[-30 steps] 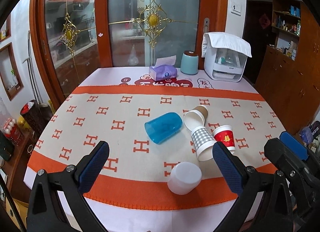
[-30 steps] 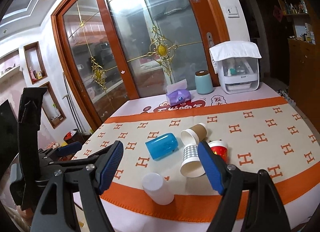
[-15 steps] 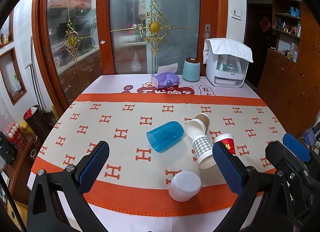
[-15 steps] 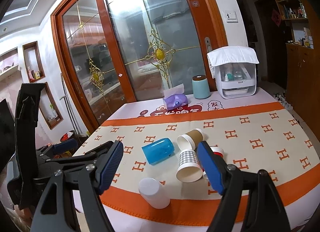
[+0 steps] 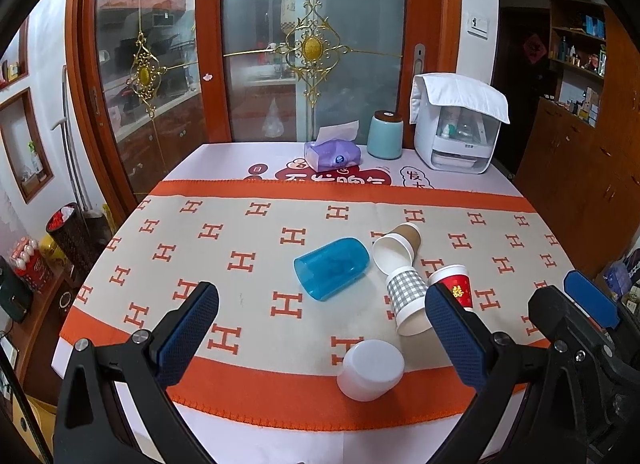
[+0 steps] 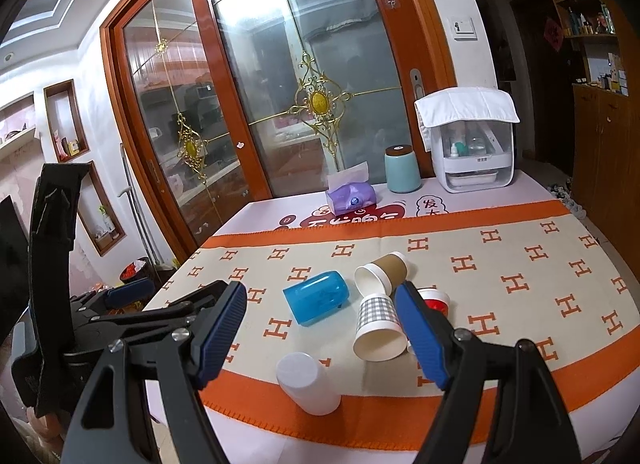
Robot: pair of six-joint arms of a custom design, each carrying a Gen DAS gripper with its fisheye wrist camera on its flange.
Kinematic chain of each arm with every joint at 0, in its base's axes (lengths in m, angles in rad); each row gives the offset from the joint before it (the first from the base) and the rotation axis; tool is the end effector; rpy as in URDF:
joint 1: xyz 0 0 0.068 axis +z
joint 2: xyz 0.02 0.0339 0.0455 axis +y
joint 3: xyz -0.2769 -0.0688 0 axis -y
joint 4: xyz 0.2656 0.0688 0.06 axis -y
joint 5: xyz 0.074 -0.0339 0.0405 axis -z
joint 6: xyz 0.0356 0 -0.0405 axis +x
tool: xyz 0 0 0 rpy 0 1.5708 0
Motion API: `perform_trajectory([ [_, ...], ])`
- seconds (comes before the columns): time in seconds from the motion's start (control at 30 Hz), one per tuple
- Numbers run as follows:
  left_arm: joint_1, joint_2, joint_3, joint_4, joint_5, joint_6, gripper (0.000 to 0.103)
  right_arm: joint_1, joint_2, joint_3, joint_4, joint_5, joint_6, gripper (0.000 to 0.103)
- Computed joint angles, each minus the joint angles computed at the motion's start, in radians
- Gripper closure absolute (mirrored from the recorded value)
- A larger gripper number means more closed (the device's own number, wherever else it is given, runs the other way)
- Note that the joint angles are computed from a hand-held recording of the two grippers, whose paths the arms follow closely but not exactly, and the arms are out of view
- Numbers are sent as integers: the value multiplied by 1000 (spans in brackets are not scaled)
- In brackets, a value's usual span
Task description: Flip cup upside down
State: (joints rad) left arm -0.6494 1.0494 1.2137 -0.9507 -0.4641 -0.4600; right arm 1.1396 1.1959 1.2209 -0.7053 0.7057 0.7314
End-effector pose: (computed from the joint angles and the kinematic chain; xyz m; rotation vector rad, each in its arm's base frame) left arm 0.1761 -0.1137 0.3813 -0.0062 2.2564 -0.0381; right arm 0.1302 0.2277 0.3742 -0.0629 2.0869 0.3405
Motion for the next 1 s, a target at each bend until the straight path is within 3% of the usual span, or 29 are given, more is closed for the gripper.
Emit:
perform_trajectory([
  [1.0,19,4,-11,-4,3,-1,1,-1,8,0,-8,-11,6,26],
])
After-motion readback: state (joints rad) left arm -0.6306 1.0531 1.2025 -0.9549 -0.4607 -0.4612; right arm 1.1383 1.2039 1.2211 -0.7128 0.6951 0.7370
